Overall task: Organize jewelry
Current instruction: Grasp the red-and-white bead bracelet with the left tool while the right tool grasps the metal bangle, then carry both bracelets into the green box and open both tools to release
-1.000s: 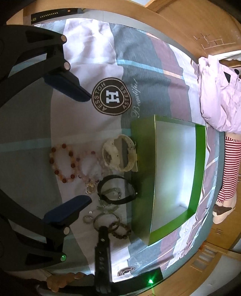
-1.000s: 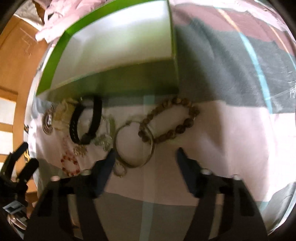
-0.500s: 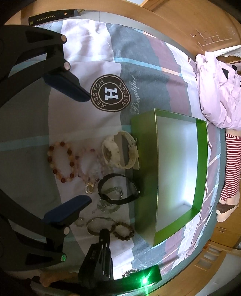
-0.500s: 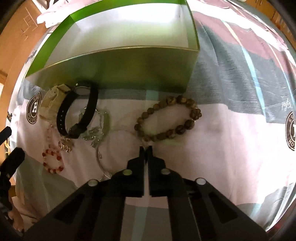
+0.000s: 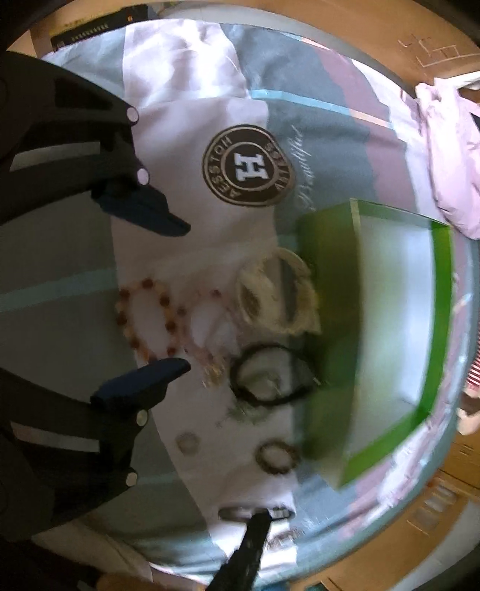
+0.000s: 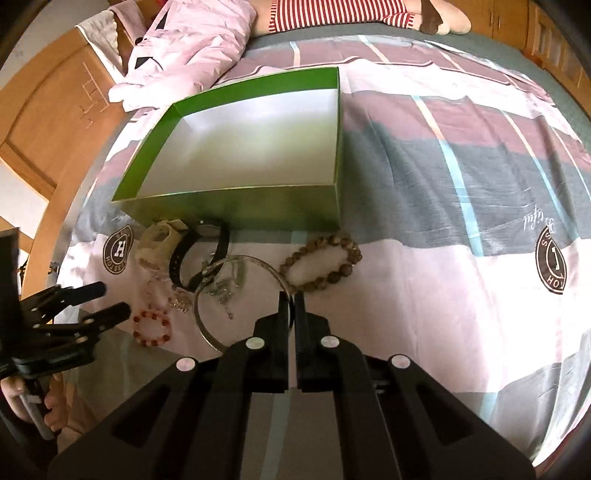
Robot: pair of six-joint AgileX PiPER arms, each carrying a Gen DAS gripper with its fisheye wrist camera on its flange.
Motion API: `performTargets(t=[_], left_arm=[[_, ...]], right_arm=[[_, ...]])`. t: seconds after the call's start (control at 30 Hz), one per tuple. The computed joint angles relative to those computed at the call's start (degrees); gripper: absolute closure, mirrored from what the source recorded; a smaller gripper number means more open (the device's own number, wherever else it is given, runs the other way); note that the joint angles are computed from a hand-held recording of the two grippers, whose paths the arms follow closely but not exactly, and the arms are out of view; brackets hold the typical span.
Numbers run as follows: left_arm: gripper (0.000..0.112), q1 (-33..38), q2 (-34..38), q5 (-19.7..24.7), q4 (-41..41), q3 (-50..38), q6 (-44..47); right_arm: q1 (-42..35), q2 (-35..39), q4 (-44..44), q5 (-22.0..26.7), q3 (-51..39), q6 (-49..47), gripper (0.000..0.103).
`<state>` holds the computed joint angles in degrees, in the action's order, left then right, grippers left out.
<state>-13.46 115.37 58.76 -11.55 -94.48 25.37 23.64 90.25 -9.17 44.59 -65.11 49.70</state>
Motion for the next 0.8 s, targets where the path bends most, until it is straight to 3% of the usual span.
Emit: performTargets(t=[0.2, 0.4, 0.57, 0.67, 0.73, 0.8], left_arm=[[0.051, -0.33, 5.14, 4.93, 2.28, -3.98, -2.12], [0.051, -2.70, 5.47, 3.13, 6.27, -2.24, -3.40], [0.053, -2.82, 7.13, 5.68, 6.72, -4.76, -4.23], [0.069, -3.71, 7.62, 6.18, 8.46, -6.03, -6.10], [0.094, -3.31, 8.26, 6.52, 8.81, -7.33, -6.25], [0.101, -2.73, 8.55, 7.80, 7.97, -8.46, -6.09]], right_arm=[[-0.86, 2.97, 6.04, -2.16, -0.28, -4.25, 0.101], [-1.52, 3.51, 8.97, -3.18, 0.18, -6.23, 0.101], [-1.64, 3.57, 9.74, -4.01, 0.58, -6.78, 0.101], [-1.76, 3.93, 10.10, -4.05, 0.70, -6.65, 0.100], [-2.11, 4.12, 10.68, -4.23, 0.96, -6.86, 0.101], [-2.42, 4.32, 11.08, -4.42, 1.13, -7.18, 0.101]])
